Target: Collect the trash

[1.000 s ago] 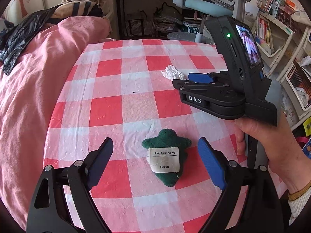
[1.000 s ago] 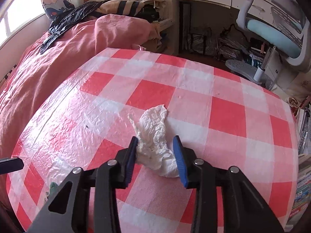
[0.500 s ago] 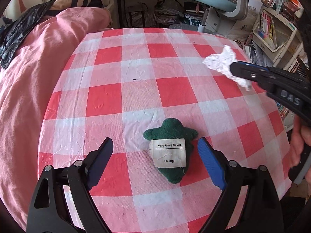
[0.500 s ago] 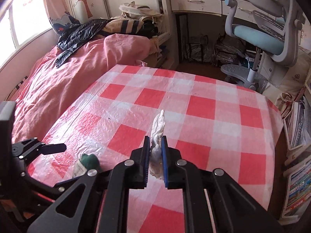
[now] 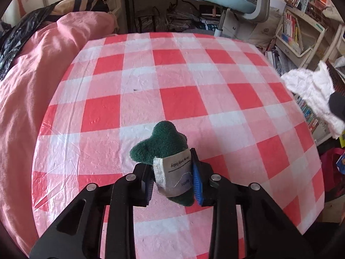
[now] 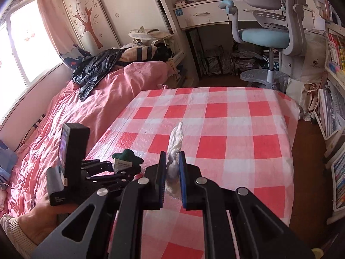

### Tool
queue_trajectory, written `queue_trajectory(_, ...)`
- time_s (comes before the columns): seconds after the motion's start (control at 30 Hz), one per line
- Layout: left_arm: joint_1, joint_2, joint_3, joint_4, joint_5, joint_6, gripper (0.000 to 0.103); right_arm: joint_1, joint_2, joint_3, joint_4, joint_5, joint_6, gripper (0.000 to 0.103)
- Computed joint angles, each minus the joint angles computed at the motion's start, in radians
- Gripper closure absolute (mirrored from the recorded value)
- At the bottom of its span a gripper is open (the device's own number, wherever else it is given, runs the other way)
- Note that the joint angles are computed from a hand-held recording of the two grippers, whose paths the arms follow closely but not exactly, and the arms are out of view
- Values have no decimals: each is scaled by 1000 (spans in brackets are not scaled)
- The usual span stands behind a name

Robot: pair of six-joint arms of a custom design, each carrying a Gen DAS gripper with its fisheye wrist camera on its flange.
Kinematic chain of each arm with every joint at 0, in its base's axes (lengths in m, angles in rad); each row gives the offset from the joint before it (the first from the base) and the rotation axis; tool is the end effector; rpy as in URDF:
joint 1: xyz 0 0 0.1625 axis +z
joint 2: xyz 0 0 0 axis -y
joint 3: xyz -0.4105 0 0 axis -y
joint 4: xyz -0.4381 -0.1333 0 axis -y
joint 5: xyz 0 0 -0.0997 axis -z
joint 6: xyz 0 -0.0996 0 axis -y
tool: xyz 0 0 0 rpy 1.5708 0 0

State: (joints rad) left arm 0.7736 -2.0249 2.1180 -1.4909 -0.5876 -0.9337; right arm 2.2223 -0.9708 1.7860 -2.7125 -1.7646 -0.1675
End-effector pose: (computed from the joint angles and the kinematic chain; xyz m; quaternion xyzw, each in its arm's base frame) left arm -0.0956 -0.3956 0.4191 -0.0192 0.8790 -0.3087 0.3629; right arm 0.4897 -0.4540 0.1218 0.3766 -0.9071 0.1799 0.0539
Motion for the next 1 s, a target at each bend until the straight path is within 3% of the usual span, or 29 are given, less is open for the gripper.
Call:
queue_trajectory(0.17, -133, -66, 12, 16, 74, -29, 75, 0, -26, 29, -30, 7, 6, 91)
queue_trajectory(0.4, -256, -115, 5, 205, 169, -174, 75, 20, -65, 84, -99, -7, -21, 91)
queue_trajectory(0.63, -279, -140, -22, 329, 208, -286, 75, 27, -45, 81, -181, 5, -67, 91)
queue_trajectory(1.0, -299, -152, -40, 400, 255, -388, 75, 32, -36, 83, -199, 15, -90, 91)
